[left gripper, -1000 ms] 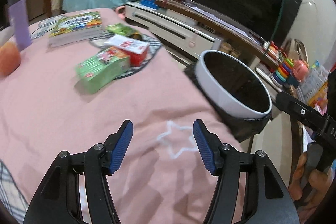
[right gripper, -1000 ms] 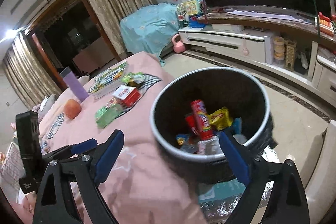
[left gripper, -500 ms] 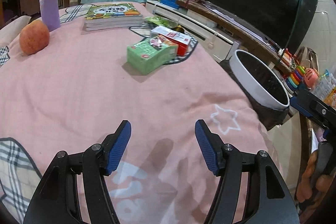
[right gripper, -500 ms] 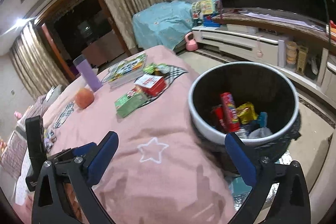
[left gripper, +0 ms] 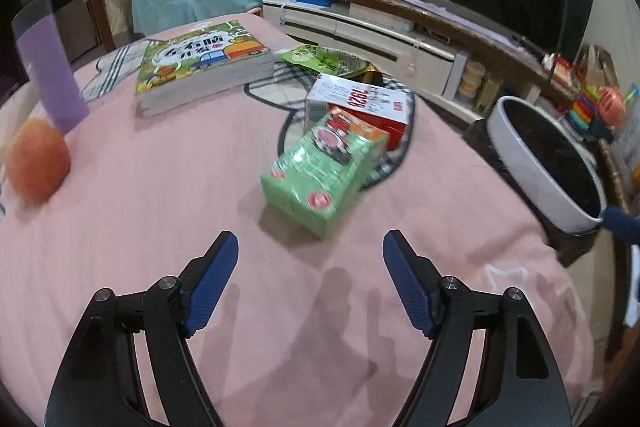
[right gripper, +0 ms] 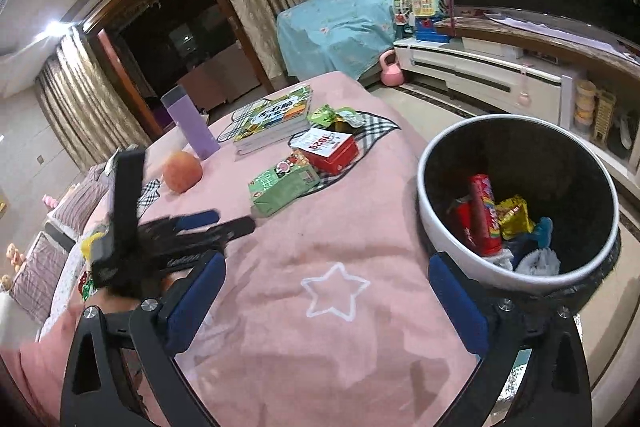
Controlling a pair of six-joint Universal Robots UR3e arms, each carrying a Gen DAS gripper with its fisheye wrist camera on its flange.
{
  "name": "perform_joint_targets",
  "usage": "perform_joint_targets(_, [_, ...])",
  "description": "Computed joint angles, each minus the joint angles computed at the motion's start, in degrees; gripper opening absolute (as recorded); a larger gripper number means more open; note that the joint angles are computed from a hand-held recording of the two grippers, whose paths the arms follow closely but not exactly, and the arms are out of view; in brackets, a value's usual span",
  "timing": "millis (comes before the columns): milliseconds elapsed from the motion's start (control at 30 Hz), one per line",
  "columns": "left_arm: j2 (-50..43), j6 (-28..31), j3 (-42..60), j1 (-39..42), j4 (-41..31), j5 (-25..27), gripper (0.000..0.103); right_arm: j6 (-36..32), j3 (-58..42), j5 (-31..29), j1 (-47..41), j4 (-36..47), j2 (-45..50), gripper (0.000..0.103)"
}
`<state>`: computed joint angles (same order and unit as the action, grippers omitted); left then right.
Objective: Collect trash
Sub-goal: 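Move both open grippers back toward the green juice box, then grasp the green juice box with the left gripper while the right grasps the red-white milk box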
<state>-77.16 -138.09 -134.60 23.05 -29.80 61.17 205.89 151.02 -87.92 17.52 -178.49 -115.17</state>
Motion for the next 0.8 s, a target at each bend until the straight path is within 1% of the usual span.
perform_joint_targets(67, [-3.17, -1.23, 1.45, -1.78, 2.62, 1.57, 0.077, -1.40, -1.18, 1.33, -1.24, -0.14, 1.06, 0.102])
perform_joint_targets(200, [-9.33, -2.80, 5.54, -4.52, 4.03, 2.14, 0.077, -3.22, -2.58, 4.14, -3.72, -1.97, 4.04, 0.102])
perform_joint_targets(267, [-11.71, -3.47, 6.37, -5.44, 6.00, 2.41, 0.076, -4.26, -3.89, 5.69, -5.06, -2.19, 6.52, 0.102])
perform_joint_targets(300, [-12.51, -3.63, 6.30, -5.59, 7.28, 2.12, 0.067, -4.63, -4.42, 6.20, -5.50, -2.24, 7.50, 0.102])
perform_joint_targets(333, [-13.06, -3.76, 6.50, -5.80, 7.70, 2.00, 0.055, -5.00, -5.33, 6.61, -5.77, -2.33, 9.05, 0.102])
perform_joint_targets(400, [-13.24, -3.72, 6.72, -5.06, 6.85, 1.02, 0.054, -5.67, -6.90, 7.18, -5.86, -2.64, 11.54, 0.102])
perform_joint_targets(467, [-11.88, -4.01, 5.65, -3.67, 7.20, 0.89, 0.054, -6.73, -9.51, 6.18, -4.68, -2.76, 14.73, 0.102])
perform_joint_targets(500, [-9.71, -3.79, 4.17, -1.18, 6.35, -0.46, 0.054, -7.39, -10.27, 5.92, -4.43, -2.74, 15.57, 0.102])
perform_joint_targets(567, [-6.14, -3.08, 2.74, 2.87, 2.33, -2.50, 0.054, -8.78, -13.82, 4.19, -2.95, -2.02, 19.13, 0.102])
perform_joint_targets(633, [-0.53, -1.03, 0.46, 9.26, -4.08, -5.04, 0.054, -9.81, -17.60, 2.79, -1.95, -0.07, 22.46, 0.102])
perform_joint_targets(800, [12.70, 4.70, -4.35, 22.95, -19.44, -8.30, 0.054, -12.80, -29.67, 1.19, -0.91, 4.37, 33.91, 0.102])
